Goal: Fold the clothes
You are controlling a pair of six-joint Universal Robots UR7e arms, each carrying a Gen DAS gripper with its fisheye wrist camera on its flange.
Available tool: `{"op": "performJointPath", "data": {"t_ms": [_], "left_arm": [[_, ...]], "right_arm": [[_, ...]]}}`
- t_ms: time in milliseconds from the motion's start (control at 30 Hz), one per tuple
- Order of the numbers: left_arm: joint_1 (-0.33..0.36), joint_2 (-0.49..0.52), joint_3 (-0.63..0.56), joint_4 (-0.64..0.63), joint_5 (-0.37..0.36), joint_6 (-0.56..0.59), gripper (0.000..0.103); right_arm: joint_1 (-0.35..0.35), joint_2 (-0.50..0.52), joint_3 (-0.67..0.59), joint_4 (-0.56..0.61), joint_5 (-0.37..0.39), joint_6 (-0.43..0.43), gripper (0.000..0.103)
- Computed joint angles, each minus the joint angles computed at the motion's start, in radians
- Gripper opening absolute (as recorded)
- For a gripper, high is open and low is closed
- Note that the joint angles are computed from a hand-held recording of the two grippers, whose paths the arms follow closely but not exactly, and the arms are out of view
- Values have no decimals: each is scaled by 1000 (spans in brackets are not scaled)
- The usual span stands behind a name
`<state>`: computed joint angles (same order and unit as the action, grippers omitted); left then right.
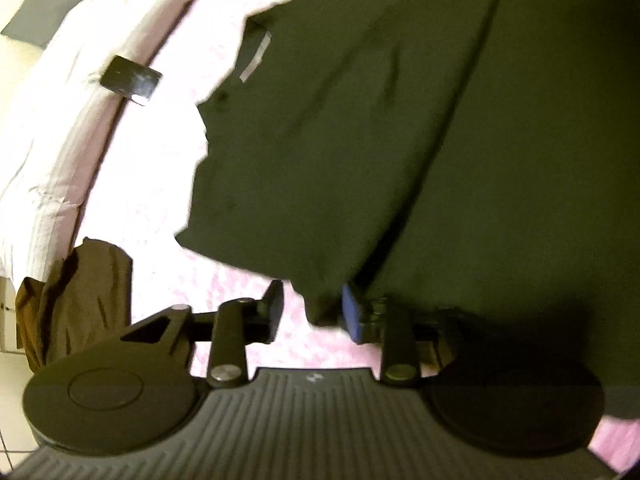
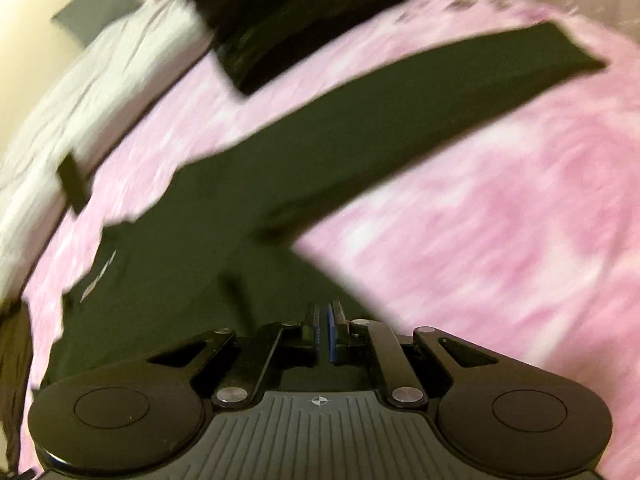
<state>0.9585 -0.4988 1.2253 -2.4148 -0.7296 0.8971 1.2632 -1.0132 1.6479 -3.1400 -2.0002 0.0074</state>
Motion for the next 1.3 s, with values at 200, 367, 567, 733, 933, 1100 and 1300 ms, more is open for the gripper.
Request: {"op": "performJointPath", "data": {"t_ms": [200,367,567,733,933,1100,1300], "left_arm": [[-32,131,-171,12,-54,-36,36],[-49,260,-336,76,-121,-17,41],[-59,348,-436,124,-144,38,43],[-54,387,-491,155,-132,49,44],[-48,363,-479,147,-105,-5,44],[-43,272,-369,70,-68,-76,45],[-10,127,-210,9,17,-201,45]], "right_arm": [[-66,-38,-68,-41,-51,63,63],[-150,-29,-167,-74,-22,78,63],[-264,-1,-282,-96,65,155,62],[-287,35,-369,-98,114,169,20],[-178,93,-442,-123,-6,-104,3],[-26,130,-399,-154,120,-383,3],[160,297,-435,-123,338,-511,3]]}}
